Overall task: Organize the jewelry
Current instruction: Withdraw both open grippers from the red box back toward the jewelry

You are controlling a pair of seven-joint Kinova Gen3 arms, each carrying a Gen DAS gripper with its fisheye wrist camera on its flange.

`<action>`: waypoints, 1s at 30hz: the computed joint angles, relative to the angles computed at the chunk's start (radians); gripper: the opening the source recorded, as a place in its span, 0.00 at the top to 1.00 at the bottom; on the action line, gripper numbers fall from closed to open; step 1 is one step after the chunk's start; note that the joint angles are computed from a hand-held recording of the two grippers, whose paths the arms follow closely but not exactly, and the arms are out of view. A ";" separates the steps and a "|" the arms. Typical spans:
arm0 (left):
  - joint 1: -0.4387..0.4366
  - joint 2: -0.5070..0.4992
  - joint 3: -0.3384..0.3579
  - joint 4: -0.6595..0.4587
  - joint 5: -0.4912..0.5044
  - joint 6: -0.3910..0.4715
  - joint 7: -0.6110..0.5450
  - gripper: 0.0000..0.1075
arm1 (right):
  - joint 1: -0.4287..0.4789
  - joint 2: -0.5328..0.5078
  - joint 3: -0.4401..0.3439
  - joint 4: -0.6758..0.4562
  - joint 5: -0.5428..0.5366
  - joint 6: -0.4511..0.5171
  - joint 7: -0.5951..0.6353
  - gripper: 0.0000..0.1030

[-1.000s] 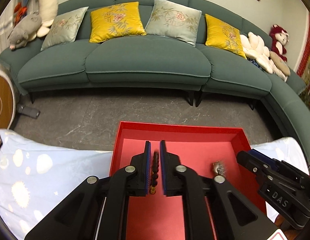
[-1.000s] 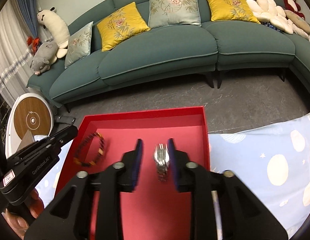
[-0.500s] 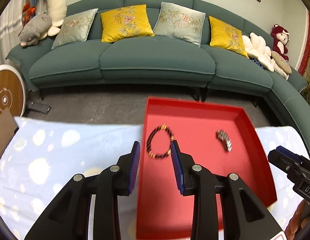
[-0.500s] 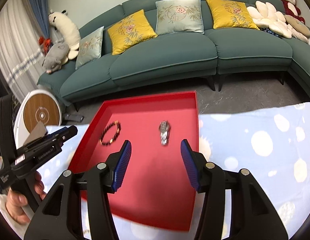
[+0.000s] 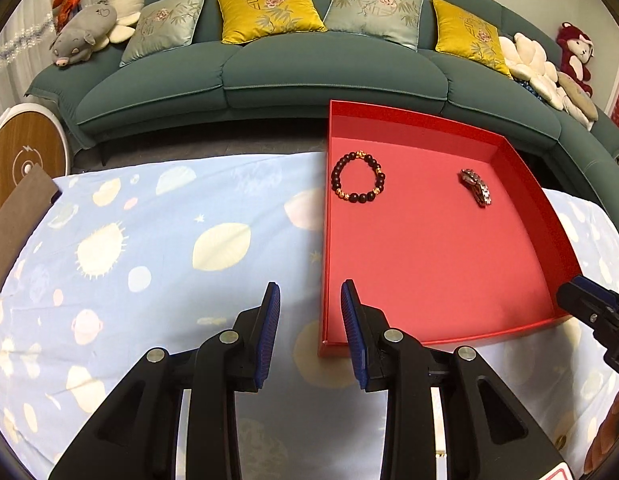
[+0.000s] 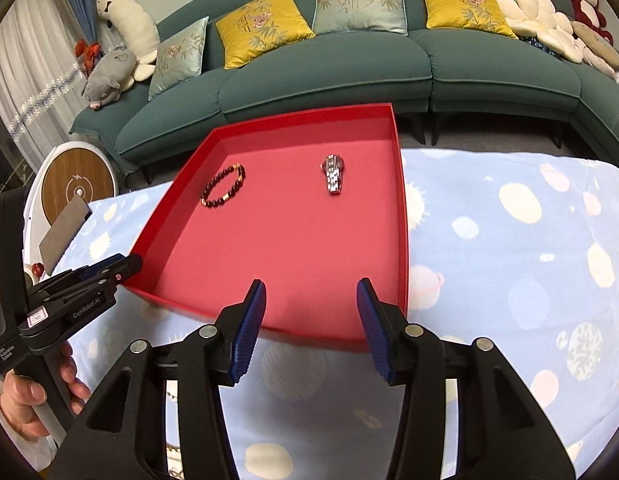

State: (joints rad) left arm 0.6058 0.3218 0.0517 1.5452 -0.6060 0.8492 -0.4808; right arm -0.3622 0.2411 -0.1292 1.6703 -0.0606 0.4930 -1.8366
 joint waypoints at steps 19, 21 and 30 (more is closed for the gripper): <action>0.012 -0.139 0.050 0.130 0.016 -0.020 0.180 0.64 | -0.017 -0.218 -0.001 0.186 0.080 -0.072 -0.105 0.57; 0.006 -0.174 0.071 0.158 0.018 -0.031 0.216 0.63 | -0.004 -0.276 -0.010 0.224 0.050 -0.072 -0.088 0.57; 0.076 -0.264 0.220 0.213 -0.115 0.134 0.389 0.63 | 0.014 -0.463 -0.081 0.404 0.042 -0.045 -0.148 0.57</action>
State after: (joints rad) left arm 0.6818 0.0575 0.2718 1.7586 -0.7209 0.9828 -0.0919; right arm -0.3482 -0.2215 -0.2105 2.0744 -0.0187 0.4477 -1.9842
